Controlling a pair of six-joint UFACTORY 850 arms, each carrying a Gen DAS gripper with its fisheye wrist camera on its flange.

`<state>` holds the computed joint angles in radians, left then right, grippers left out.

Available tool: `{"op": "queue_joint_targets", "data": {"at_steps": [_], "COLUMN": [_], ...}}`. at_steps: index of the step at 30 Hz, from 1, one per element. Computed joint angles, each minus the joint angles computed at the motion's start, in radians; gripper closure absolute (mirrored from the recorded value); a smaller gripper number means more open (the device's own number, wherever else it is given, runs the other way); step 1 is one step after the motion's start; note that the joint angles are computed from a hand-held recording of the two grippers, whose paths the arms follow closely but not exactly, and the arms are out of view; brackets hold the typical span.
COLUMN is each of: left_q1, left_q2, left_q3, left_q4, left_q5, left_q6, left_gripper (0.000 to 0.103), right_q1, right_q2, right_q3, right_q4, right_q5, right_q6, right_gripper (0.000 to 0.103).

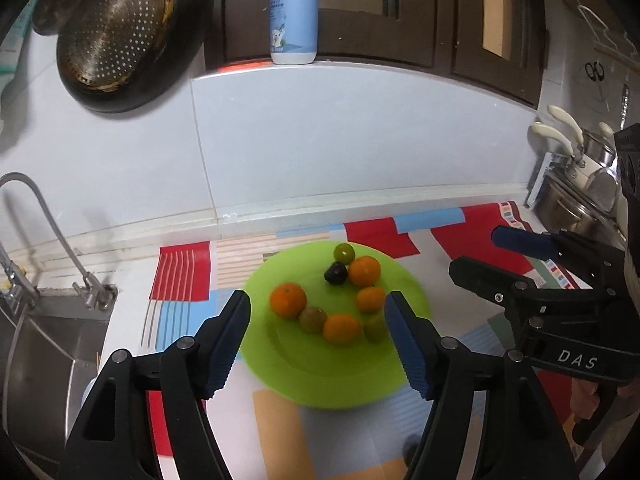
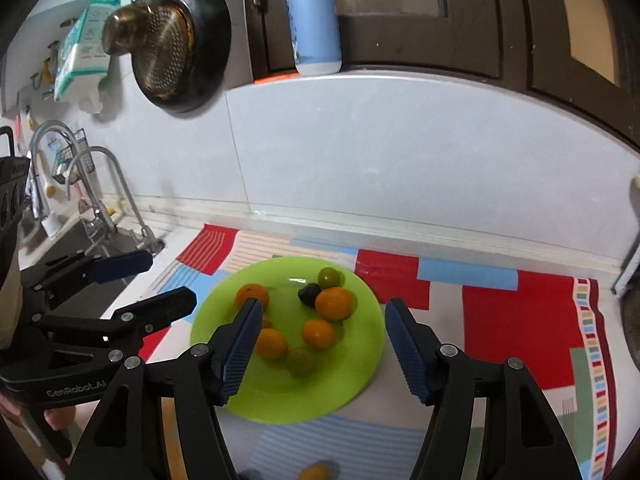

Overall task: Organize fruits
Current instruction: 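Move the left tool toward the dark plum while the right tool approaches the brown kiwi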

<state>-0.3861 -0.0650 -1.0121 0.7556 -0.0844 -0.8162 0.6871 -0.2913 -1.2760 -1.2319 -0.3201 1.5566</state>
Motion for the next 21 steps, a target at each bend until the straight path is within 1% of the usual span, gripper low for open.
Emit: {"op": "queue_joint_targets", "data": {"at_steps": [1, 3, 4, 6, 7, 10, 19, 21], "left_q1": [-0.007, -0.017, -0.026, -0.036, -0.044, -0.061, -0.112, -0.119], "left_q2": [0.015, 0.034, 0.049, 0.067, 0.078, 0.101, 0.138, 0.139], "left_q3": [0.014, 0.033, 0.050, 0.070, 0.085, 0.115, 0.183, 0.190], "left_q4": [0.031, 0.112, 0.202, 0.306, 0.391, 0.497, 0.624, 0.634], "left_q5": [-0.003, -0.009, -0.012, -0.020, -0.025, -0.038, -0.080, -0.082], "left_q6": [-0.033, -0.121, -0.216, -0.325, -0.412, -0.526, -0.676, -0.688], "left_gripper": [0.032, 0.031, 0.031, 0.029, 0.029, 0.028, 0.026, 0.026], "right_q1": [0.005, 0.014, 0.018, 0.023, 0.026, 0.037, 0.054, 0.055], "right_q2": [0.012, 0.037, 0.047, 0.065, 0.071, 0.094, 0.134, 0.139], "right_q3": [0.013, 0.041, 0.052, 0.073, 0.080, 0.110, 0.175, 0.188], "right_q4": [-0.020, -0.051, -0.059, -0.057, -0.059, -0.067, -0.028, -0.014], "right_q5": [-0.005, -0.016, -0.019, -0.022, -0.023, -0.029, -0.017, -0.011], "right_q6": [0.021, 0.052, 0.060, 0.055, 0.057, 0.059, -0.003, -0.017], "right_gripper": [0.035, 0.035, 0.035, 0.035, 0.035, 0.035, 0.035, 0.035]}}
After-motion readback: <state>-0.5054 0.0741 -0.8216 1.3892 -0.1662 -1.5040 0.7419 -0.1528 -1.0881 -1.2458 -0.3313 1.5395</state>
